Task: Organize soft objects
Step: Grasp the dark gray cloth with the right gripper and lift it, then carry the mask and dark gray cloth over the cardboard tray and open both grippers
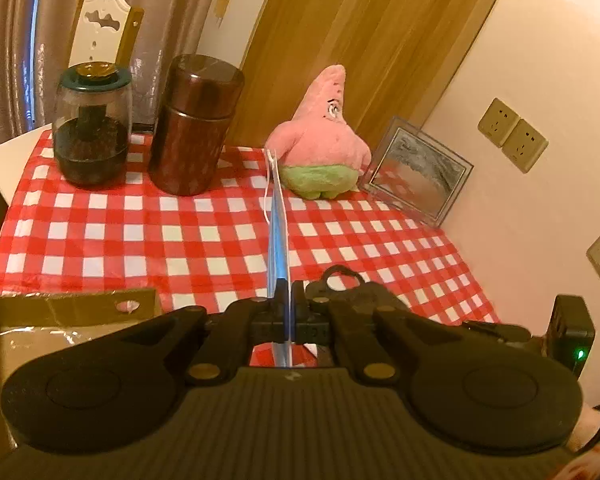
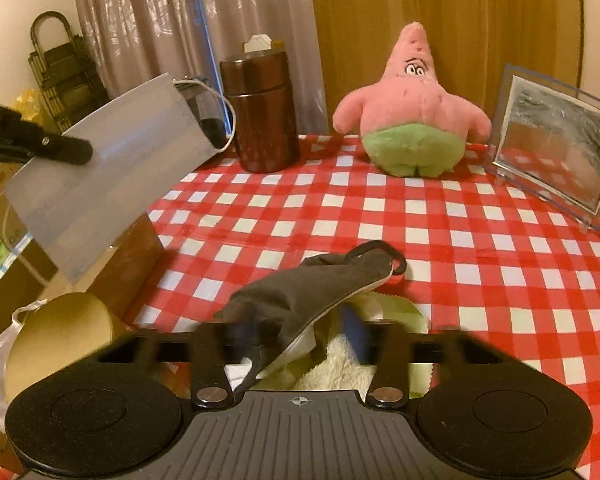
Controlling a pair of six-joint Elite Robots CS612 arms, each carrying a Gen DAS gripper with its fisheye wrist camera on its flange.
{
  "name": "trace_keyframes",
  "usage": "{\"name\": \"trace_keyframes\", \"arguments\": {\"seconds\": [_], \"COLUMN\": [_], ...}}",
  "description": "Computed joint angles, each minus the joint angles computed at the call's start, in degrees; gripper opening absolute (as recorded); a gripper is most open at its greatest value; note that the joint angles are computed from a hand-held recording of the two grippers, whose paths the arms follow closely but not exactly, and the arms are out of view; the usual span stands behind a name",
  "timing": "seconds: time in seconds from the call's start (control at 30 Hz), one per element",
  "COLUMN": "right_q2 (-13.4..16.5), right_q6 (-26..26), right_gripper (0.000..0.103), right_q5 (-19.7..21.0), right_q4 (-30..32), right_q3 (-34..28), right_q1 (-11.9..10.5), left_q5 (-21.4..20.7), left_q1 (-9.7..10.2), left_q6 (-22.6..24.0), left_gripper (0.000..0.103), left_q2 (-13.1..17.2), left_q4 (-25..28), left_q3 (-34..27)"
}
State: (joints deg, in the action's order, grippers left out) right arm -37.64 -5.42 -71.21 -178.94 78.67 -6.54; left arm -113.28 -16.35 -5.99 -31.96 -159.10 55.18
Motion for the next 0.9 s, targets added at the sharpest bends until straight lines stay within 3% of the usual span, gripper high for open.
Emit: {"name": "trace_keyframes", "arguments": {"seconds": [0.1,0.5,0.63,0.9], "right_q2": [-0.26,-2.51,-3.17,-5.80], "right_q6": [-0.28,6.62,5.74,8.82], "right_gripper": [0.007,0.005,0.005,0.005], "right_q5": [0.13,-3.73,-6.03,-5.10], "right_q4": [-1.27,-23.71,-27.91,-30.92], "right_q3": [0.47,5.32,6.56,10.34], "right_q1": [0.10,-0.76,-0.76,-0.89], "left_q5": [0.56,5.20,6.68,7.24], "left_q1": [0.01,-0.56,-0.68,-0.49], "left_q6": [-0.10,0.27,0.95,1.80], "left_gripper": [0.000,0.000,0.000,0.000], "left_q2": [-0.63,-4.18,-5.89,-9.97], "left_q4": [-0.81,-6.79,-8.60,-11.34], "left_q3": [1.50,7.72,9.86,15.11]}}
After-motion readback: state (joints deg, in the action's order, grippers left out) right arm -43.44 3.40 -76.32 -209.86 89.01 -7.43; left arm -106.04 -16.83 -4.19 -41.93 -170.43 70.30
